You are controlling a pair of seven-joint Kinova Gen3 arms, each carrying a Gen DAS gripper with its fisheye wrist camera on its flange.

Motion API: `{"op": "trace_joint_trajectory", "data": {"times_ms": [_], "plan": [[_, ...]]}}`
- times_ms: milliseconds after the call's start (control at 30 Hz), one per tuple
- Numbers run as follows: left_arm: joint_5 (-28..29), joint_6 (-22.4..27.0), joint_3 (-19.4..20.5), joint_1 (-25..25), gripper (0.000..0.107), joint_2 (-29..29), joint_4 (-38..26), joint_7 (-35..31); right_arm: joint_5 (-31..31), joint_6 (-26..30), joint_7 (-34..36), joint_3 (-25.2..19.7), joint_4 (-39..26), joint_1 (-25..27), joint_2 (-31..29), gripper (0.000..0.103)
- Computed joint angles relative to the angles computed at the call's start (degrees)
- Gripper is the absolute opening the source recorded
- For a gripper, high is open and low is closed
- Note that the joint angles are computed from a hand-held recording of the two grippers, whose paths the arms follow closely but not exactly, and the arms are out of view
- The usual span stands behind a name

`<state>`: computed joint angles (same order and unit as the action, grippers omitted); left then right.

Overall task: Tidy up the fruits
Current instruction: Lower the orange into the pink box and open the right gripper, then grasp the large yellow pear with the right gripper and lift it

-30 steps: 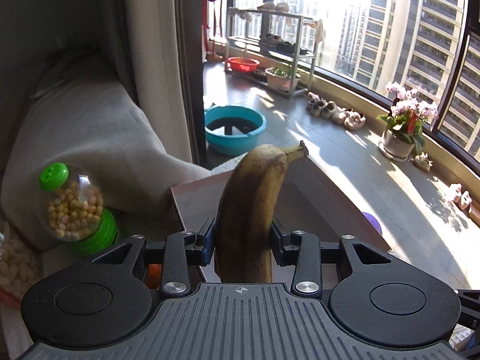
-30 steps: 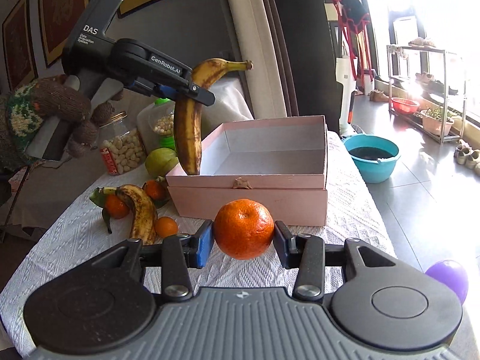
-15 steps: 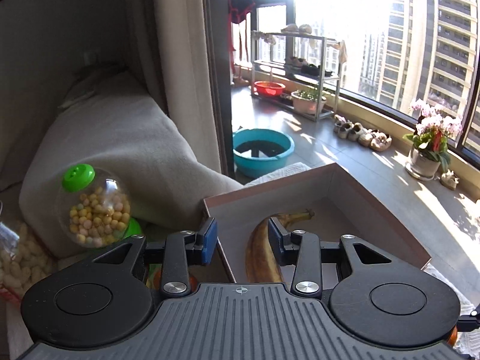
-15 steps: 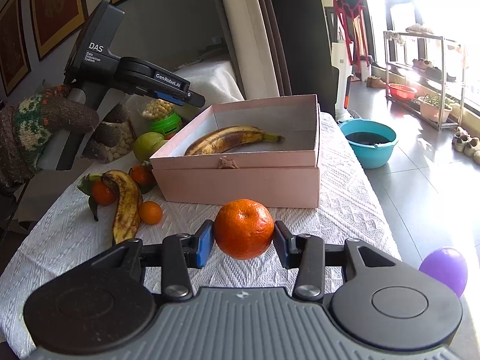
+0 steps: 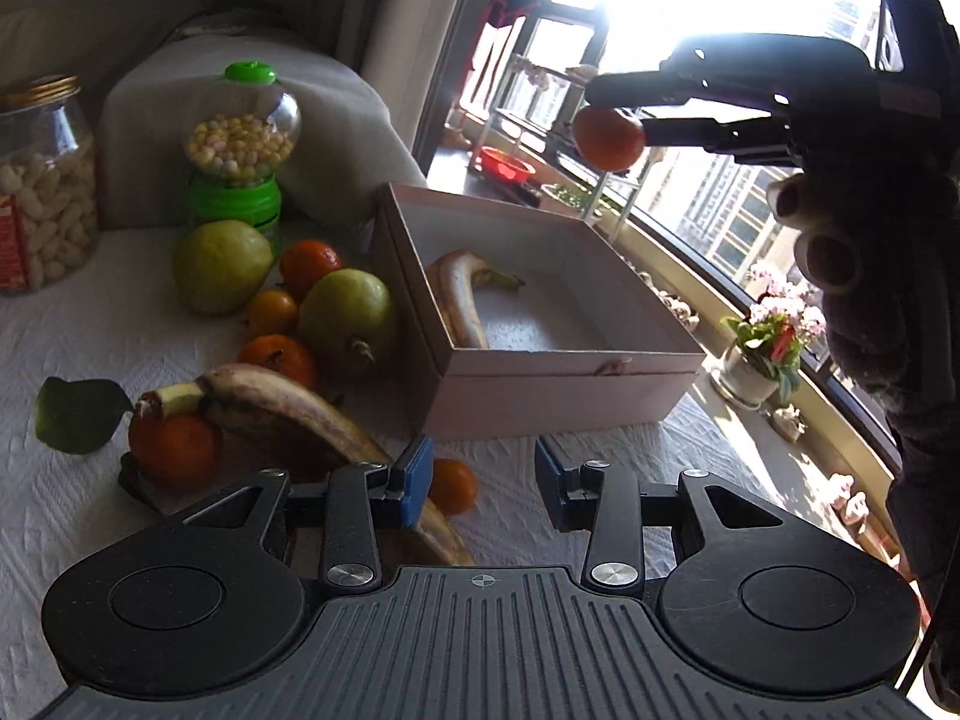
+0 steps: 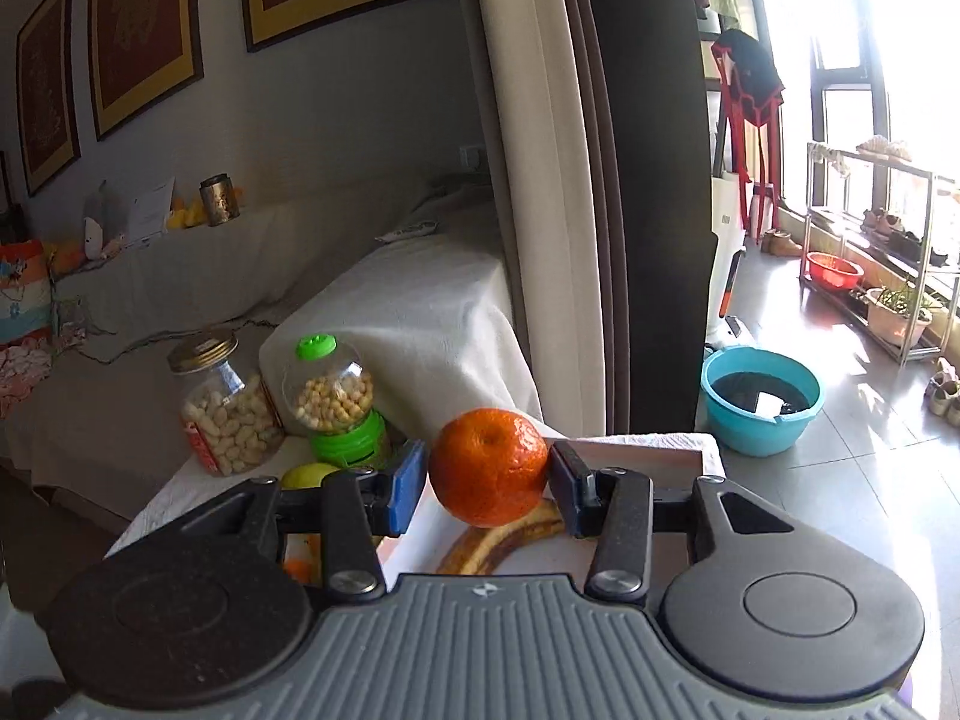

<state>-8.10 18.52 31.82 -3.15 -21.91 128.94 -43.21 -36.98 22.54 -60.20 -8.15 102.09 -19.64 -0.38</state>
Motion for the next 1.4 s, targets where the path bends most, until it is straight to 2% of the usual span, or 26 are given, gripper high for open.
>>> {"op": "trace_joint_trajectory", "data": {"times_ms": [33, 100, 167, 233, 400, 533, 567, 633, 700, 800, 933, 967, 1033, 1133, 1167, 1300, 1400], "plan": [[-0.24, 0.66, 0.76, -0.6, 0.042, -0.55, 0.17, 0.39, 1.97, -0.2, -2.33, 1.84, -2.65, -2.65, 2.16, 0.063], [-1.17, 2.12, 3.0, -2.74, 0.042, -2.65, 0.78, 1.47, 6.63, 2.1, -6.99, 6.27, -7.96, -7.96, 5.46, 0.063], [-1.56, 3.45, 4.39, -4.61, 0.042, -5.59, 2.05, 2.33, 11.29, 3.91, -11.65, 10.38, -10.08, -13.05, 6.21, 0.063], [-0.78, 4.38, 3.87, -5.39, 0.042, -7.75, 2.99, 2.79, 15.95, 4.38, -15.43, 10.63, -9.77, -15.42, 5.74, 0.063], [1.5, 5.67, 2.31, -6.56, 0.042, -11.19, 4.51, 3.11, 27.6, 6.28, -20.56, -0.31, -7.76, -10.87, 5.79, 0.063], [2.26, 5.87, 0.63, -5.94, 0.042, -13.46, 5.84, 1.34, 36.73, 6.49, -20.75, -10.88, -5.45, -6.32, 6.38, 0.063], [2.47, 6.22, 0.1, -6.03, 0.042, -14.18, 6.24, 0.96, 38.91, 7.34, -20.37, -12.63, -5.43, -5.9, 6.75, 0.063], [3.07, 6.18, -1.52, -5.99, 0.042, -14.89, 7.02, 0.12, 43.57, 9.28, -19.29, -13.21, -5.59, -8.25, 7.65, 0.063], [4.0, 5.11, -3.94, -5.82, 0.042, -15.57, 8.52, -0.49, 48.23, 10.21, -16.25, -10.57, -4.53, -13.34, 7.69, 0.063], [5.66, 2.58, -7.06, -5.61, 0.042, -15.84, 10.44, -1.26, 55.22, 7.91, -11.34, -4.55, -1.32, -21.3, 7.28, 0.063], [7.41, -0.46, -11.21, -3.35, 0.042, -14.82, 11.69, -3.76, 64.54, 9.39, -12.81, 4.04, -2.47, -31.81, 9.68, 0.063], [7.58, -0.94, -11.83, -2.97, 0.042, -14.48, 11.9, -4.53, 66.87, 9.85, -13.78, 5.02, -2.9, -33.3, 10.4, 0.064], [8.11, -1.77, -12.52, -2.68, 0.042, -13.88, 12.22, -5.6, 70.86, 10.52, -15.67, 3.86, -4.01, -33.08, 11.94, 0.066], [9.07, -2.0, -13.55, -2.16, 0.042, -13.73, 12.52, -6.77, 72.83, 13.24, -14.08, -2.94, -6.99, -28.2, 14.47, 0.068], [9.29, -2.01, -13.69, -2.21, 0.042, -14.01, 12.59, -7.04, 73.27, 13.93, -13.43, -3.87, -7.62, -27.8, 15.09, 0.068], [10.32, -2.47, -14.75, -1.87, 0.042, -14.77, 12.97, -8.1, 71.52, 15.16, -8.45, -4.1, -9.36, -27.96, 16.16, 0.066], [11.01, -2.35, -15.11, -1.82, 0.042, -14.81, 13.02, -8.65, 67.05, 18.47, -4.49, -4.09, -12.66, -27.37, 17.54, 0.066]]}}
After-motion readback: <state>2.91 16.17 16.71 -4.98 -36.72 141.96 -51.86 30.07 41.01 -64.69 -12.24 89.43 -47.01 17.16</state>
